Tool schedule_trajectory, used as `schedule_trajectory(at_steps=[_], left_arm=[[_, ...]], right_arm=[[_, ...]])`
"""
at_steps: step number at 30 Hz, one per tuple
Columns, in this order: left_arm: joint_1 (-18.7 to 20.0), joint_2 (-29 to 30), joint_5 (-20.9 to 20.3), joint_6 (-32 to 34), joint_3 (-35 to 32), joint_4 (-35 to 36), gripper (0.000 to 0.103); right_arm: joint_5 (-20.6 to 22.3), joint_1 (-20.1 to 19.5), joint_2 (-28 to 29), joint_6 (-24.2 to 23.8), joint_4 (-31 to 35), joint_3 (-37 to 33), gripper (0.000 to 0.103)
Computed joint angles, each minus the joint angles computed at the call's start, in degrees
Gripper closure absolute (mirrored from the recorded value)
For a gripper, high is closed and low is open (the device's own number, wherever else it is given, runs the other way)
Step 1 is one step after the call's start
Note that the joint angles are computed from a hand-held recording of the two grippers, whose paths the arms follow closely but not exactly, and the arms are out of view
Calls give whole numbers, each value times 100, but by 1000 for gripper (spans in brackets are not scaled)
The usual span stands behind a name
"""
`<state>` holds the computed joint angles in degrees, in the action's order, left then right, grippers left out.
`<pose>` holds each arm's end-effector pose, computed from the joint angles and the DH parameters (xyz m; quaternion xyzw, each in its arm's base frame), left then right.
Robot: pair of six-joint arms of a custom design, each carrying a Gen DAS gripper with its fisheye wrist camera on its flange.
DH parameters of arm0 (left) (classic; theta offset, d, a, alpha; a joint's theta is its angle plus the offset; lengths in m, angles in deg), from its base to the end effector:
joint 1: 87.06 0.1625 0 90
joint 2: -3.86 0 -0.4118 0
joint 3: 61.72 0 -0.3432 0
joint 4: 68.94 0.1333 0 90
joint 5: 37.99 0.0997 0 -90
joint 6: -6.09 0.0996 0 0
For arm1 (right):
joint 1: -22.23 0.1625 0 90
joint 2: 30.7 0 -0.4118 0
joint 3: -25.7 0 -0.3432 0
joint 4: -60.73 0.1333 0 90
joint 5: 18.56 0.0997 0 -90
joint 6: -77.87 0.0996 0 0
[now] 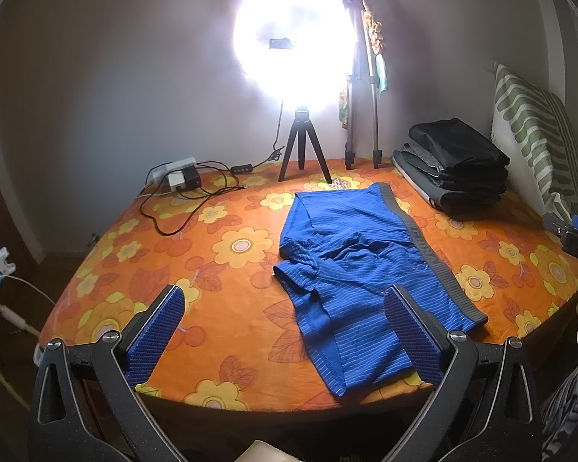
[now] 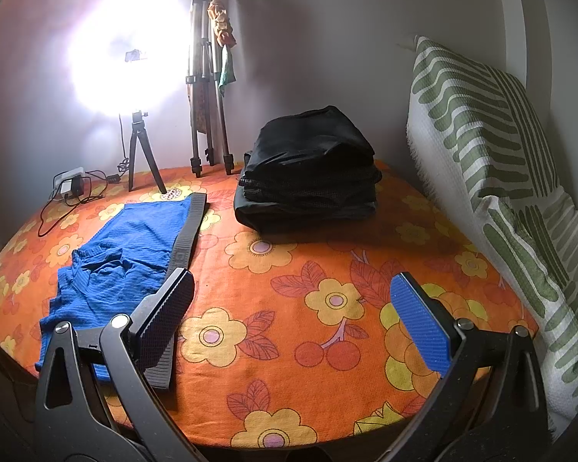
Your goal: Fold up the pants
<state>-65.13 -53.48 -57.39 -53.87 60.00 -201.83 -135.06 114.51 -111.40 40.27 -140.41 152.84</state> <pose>-0.3338 -0.3793 0.1324 0.1642 0.7922 -0.4437 0.3855 0.1057 -0.4224 0.3722 0.1651 -0.8148 0.4376 0.3425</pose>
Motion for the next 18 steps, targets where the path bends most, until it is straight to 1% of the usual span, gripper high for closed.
schedule_trajectory(at_steps=[18], left_arm=[[7,26,-21,18,-19,-28,0]], right_arm=[[2,-13,-7,33,46,-3,0]])
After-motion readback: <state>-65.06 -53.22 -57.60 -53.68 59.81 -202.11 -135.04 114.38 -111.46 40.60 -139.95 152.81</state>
